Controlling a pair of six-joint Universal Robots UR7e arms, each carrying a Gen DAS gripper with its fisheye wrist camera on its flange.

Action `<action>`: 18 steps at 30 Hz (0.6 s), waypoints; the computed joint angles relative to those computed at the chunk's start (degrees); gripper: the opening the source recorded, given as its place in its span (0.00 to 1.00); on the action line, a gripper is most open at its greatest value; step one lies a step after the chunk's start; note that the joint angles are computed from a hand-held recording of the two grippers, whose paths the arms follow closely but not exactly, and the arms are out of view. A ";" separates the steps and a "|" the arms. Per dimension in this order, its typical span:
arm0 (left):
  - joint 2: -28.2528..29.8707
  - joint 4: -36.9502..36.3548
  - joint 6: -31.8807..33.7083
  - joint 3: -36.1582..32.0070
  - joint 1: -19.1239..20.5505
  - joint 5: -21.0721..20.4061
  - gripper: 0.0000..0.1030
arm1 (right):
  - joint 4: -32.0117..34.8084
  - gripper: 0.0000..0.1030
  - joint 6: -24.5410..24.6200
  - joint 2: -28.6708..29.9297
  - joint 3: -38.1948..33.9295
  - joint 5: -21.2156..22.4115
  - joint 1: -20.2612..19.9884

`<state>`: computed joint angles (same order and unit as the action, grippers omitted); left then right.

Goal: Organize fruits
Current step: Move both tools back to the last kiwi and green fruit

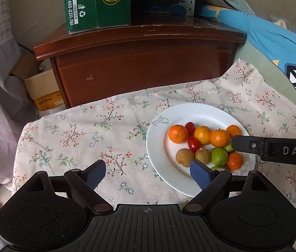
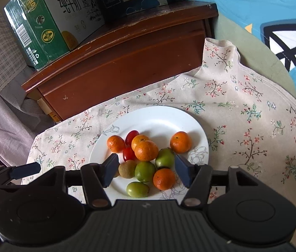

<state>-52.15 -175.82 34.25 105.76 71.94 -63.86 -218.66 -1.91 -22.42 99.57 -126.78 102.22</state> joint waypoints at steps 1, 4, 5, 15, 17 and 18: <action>-0.58 1.01 -0.70 0.27 0.11 0.13 0.86 | 0.09 0.62 0.29 0.01 0.33 -0.09 0.24; -2.34 2.53 -1.79 1.65 0.37 0.66 0.86 | 1.30 0.66 2.07 -0.15 1.34 -0.51 1.03; -2.80 2.73 -1.75 2.07 0.42 0.82 0.87 | 1.31 0.68 2.29 -0.07 1.63 -0.68 1.33; -7.76 4.04 -2.08 7.18 1.37 2.98 0.87 | 3.18 0.69 4.96 1.17 4.56 0.71 3.42; -8.14 4.64 -2.47 7.67 1.51 3.86 0.87 | 4.02 0.69 4.99 1.69 4.50 0.57 3.79; -8.27 5.54 -2.97 7.69 1.54 4.66 0.87 | 4.23 0.69 4.90 1.92 4.44 0.48 3.91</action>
<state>-60.42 -170.28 31.28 113.45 73.48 -59.19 -214.43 2.99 -20.50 104.01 -126.30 106.13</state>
